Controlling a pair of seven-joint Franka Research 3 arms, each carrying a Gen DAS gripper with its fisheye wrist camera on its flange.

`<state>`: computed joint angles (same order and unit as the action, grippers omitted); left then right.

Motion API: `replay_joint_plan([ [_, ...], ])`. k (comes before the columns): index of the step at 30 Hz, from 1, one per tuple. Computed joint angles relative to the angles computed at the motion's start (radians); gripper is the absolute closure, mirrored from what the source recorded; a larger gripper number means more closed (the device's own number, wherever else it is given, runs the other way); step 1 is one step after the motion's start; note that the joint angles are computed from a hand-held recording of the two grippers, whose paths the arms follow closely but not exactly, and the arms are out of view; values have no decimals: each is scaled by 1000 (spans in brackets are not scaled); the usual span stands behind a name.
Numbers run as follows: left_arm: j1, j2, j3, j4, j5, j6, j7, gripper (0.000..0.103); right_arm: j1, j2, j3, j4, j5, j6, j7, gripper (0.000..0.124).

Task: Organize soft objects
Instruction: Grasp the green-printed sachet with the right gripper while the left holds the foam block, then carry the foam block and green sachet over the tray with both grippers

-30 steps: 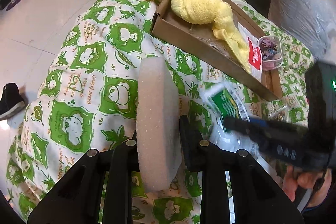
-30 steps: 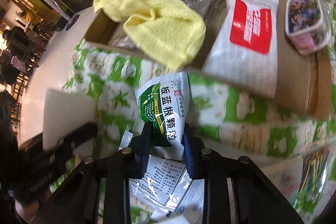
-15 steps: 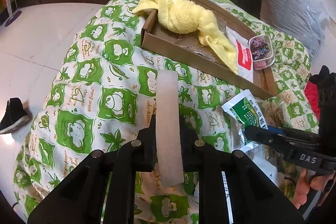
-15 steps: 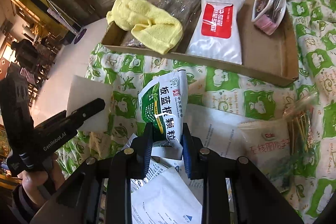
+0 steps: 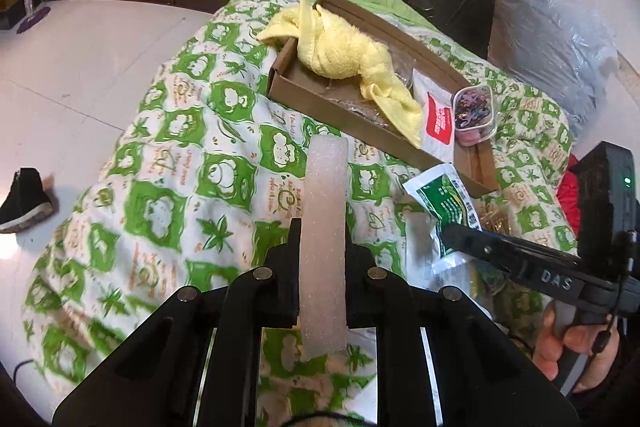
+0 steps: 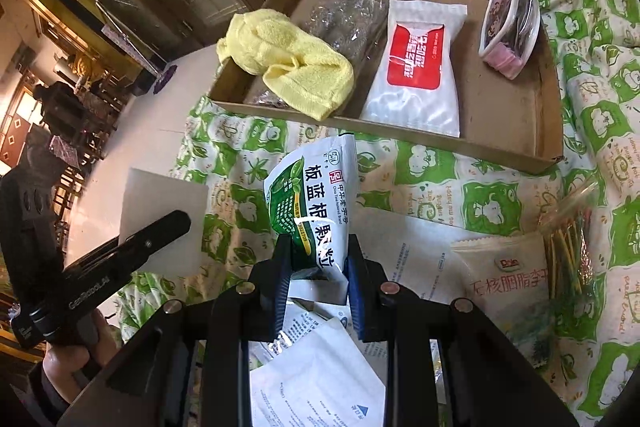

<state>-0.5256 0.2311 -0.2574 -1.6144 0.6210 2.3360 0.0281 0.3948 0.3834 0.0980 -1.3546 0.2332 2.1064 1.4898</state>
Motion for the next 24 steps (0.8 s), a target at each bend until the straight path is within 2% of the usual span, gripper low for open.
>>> replay_joint_plan([
  [14,-44,-55,-33,54,27,-177,-41,89,-4,-27,1,-40,14,-1,-12,99],
  [24,-60,-51,-47,104,43,-247,-48,89,-10,-40,4,-57,25,9,-14,99],
])
